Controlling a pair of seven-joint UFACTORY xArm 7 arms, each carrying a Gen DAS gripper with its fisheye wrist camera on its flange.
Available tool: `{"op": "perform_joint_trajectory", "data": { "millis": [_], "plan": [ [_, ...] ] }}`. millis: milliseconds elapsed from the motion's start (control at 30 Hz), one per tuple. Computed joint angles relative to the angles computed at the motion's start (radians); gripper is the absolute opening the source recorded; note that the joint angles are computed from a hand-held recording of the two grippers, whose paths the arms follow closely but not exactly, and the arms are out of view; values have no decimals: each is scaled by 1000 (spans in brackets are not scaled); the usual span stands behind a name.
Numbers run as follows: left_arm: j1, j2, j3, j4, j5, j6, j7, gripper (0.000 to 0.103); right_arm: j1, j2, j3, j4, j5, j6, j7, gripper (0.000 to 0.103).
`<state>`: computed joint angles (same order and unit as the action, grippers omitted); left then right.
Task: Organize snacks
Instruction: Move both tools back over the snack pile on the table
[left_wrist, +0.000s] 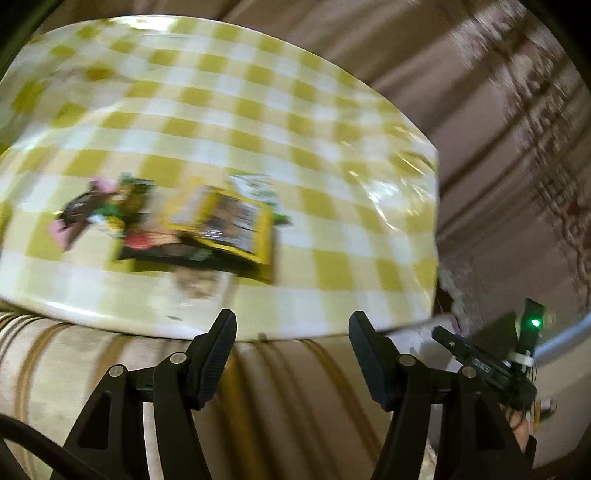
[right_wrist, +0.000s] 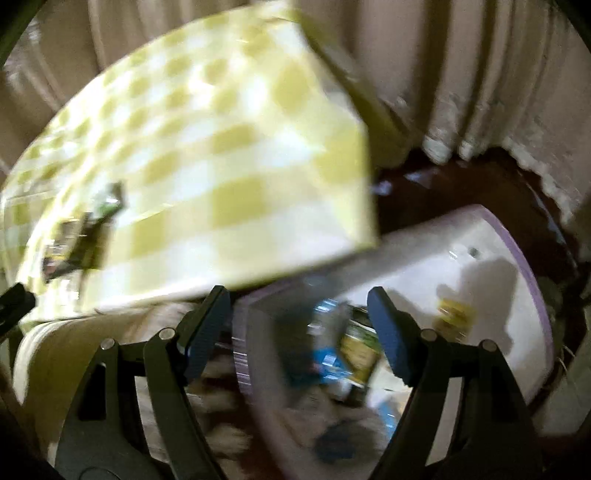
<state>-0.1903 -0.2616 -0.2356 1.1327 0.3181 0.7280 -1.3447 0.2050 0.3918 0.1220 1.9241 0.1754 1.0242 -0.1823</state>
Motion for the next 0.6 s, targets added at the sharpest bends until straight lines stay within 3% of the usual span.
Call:
{"op": "perform_joint_trajectory", "data": {
  "millis": [233, 600],
  "plan": [
    [60, -153, 6, -137, -2, 44, -55, 64, 60, 30, 68, 31, 61, -10, -114, 79],
    [168, -295, 18, -250, 7, 107, -21, 64, 168, 179, 113, 251, 80, 72, -304, 83]
  ]
}}
